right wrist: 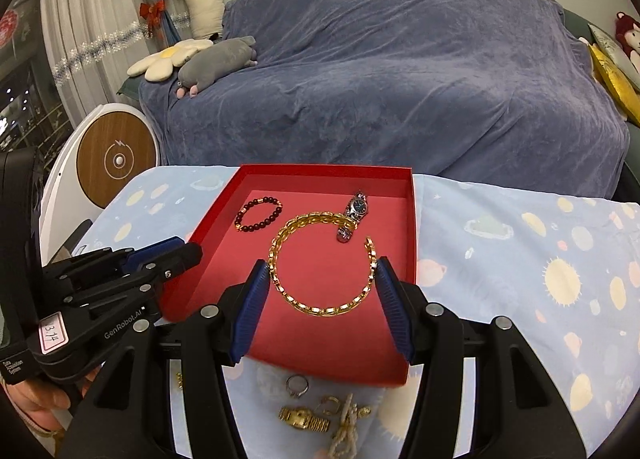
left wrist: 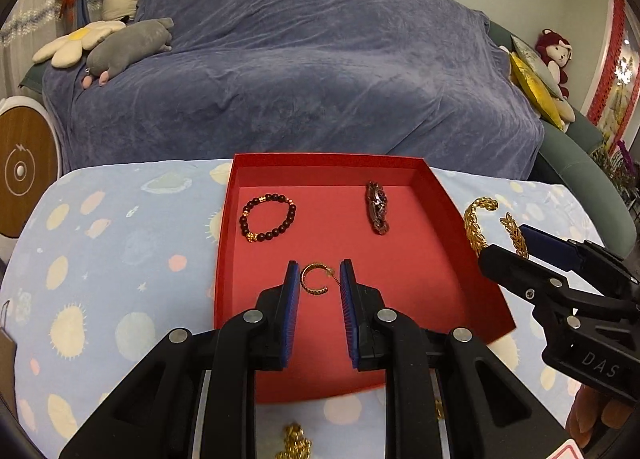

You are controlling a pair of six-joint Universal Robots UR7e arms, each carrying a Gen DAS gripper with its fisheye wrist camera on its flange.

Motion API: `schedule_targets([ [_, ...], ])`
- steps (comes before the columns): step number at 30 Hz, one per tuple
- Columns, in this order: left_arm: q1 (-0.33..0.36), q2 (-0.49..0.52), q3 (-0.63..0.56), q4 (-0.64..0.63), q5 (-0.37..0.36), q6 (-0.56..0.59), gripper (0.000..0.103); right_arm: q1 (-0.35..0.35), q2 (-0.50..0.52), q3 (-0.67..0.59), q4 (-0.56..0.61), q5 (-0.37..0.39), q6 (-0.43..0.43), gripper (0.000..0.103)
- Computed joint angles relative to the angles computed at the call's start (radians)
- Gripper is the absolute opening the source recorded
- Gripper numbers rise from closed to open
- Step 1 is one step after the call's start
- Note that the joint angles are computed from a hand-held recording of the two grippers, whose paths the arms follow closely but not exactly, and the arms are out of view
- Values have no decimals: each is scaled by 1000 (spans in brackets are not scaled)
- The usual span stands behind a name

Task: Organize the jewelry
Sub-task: 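Grasp the gold hoop earring with the left gripper while the right gripper carries the cuff into the box, then release the earring and cuff in the red box and withdraw both grippers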

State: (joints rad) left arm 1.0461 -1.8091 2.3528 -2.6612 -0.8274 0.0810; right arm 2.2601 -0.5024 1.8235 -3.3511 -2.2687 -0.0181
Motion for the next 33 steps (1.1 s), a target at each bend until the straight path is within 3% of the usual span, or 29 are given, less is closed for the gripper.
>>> schedule_targets([
  [8,114,189,-81,-82,-30,18,18,-71,88,-94,92,10,-20,53],
  [11,106,218,-73,-108,25,49,19,-83,108,-111,126,12,-25,54],
  [13,103,224,-62,-131,49,69,24,-86,116,-116,126,-4,-29,54],
  [15,102,226,-60,-136,70,57,44,-85,112,-107,99,-21,-24,58],
  [17,103,225,-62,-141,71,48,48,-83,98,-93,64,-21,-17,59],
  [20,81,194,-56,-138,83,28,61,-66,66,-68,11,-23,-8,60],
  [26,2,36,-10,-102,82,-13,73,-11,-11,11,-76,-26,55,63],
  [33,-75,-215,51,133,135,-99,75,47,-82,181,-125,-88,75,64],
])
